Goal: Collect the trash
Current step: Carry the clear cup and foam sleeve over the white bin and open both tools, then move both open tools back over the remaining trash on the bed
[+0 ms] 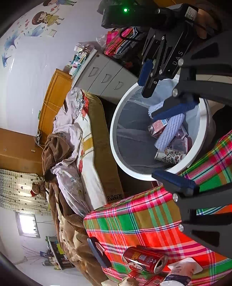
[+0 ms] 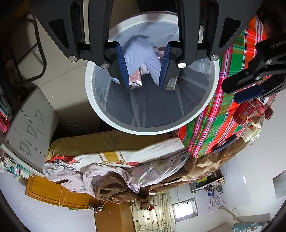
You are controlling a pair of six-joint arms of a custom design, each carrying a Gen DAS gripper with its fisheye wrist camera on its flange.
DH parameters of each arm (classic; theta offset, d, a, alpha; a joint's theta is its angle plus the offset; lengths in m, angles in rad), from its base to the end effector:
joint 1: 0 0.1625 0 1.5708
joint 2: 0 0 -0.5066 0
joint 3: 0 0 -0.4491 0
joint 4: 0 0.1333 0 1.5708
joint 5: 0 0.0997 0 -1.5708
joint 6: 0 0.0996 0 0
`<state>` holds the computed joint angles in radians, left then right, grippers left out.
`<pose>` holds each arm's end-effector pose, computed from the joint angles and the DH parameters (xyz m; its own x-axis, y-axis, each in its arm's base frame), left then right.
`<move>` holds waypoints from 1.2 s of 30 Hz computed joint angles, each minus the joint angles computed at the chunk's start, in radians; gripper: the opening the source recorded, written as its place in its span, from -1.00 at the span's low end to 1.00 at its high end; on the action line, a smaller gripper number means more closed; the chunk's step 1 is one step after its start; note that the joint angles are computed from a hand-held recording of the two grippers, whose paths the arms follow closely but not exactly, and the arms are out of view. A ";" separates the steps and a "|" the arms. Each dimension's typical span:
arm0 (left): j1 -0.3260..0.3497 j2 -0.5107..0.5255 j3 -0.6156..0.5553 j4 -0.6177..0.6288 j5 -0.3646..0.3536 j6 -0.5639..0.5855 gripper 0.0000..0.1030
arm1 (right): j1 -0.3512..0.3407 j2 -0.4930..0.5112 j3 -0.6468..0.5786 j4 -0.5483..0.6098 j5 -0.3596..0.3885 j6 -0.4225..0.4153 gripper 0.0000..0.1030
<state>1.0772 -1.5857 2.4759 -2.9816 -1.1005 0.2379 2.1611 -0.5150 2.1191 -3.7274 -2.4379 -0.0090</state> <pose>-0.0351 -0.4418 0.2926 -0.7698 0.3976 -0.4993 0.6096 0.6897 -0.3907 0.3508 -0.4205 -0.0394 -0.7560 -0.0341 0.6537 -0.4806 0.7069 -0.5190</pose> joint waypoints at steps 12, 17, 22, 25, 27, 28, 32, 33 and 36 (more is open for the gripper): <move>-0.007 -0.083 0.019 0.015 0.027 -0.005 0.15 | 0.025 0.020 -0.016 -0.050 0.006 -0.008 -0.10; 0.000 -0.128 0.026 0.027 0.036 -0.010 0.15 | 0.040 0.031 -0.028 -0.054 0.011 -0.013 -0.10; 0.016 -0.183 0.033 0.031 0.047 0.000 0.15 | 0.061 0.047 -0.045 -0.066 0.024 -0.029 -0.10; 0.028 -0.219 0.032 0.033 0.057 0.005 0.15 | 0.067 0.059 -0.057 -0.072 0.044 -0.039 -0.10; 0.037 -0.238 0.031 0.031 0.067 0.009 0.15 | 0.071 0.066 -0.063 -0.074 0.052 -0.043 -0.10; 0.043 -0.249 0.030 0.029 0.072 0.013 0.15 | 0.073 0.070 -0.067 -0.071 0.058 -0.045 -0.09; 0.072 -0.281 0.018 0.031 0.087 0.019 0.15 | 0.085 0.087 -0.087 -0.071 0.081 -0.055 -0.09; 0.079 -0.289 0.017 0.026 0.095 0.025 0.15 | 0.088 0.092 -0.092 -0.071 0.087 -0.057 -0.09; 0.108 -0.313 0.009 0.020 0.102 0.042 0.15 | 0.093 0.105 -0.109 -0.066 0.111 -0.064 -0.09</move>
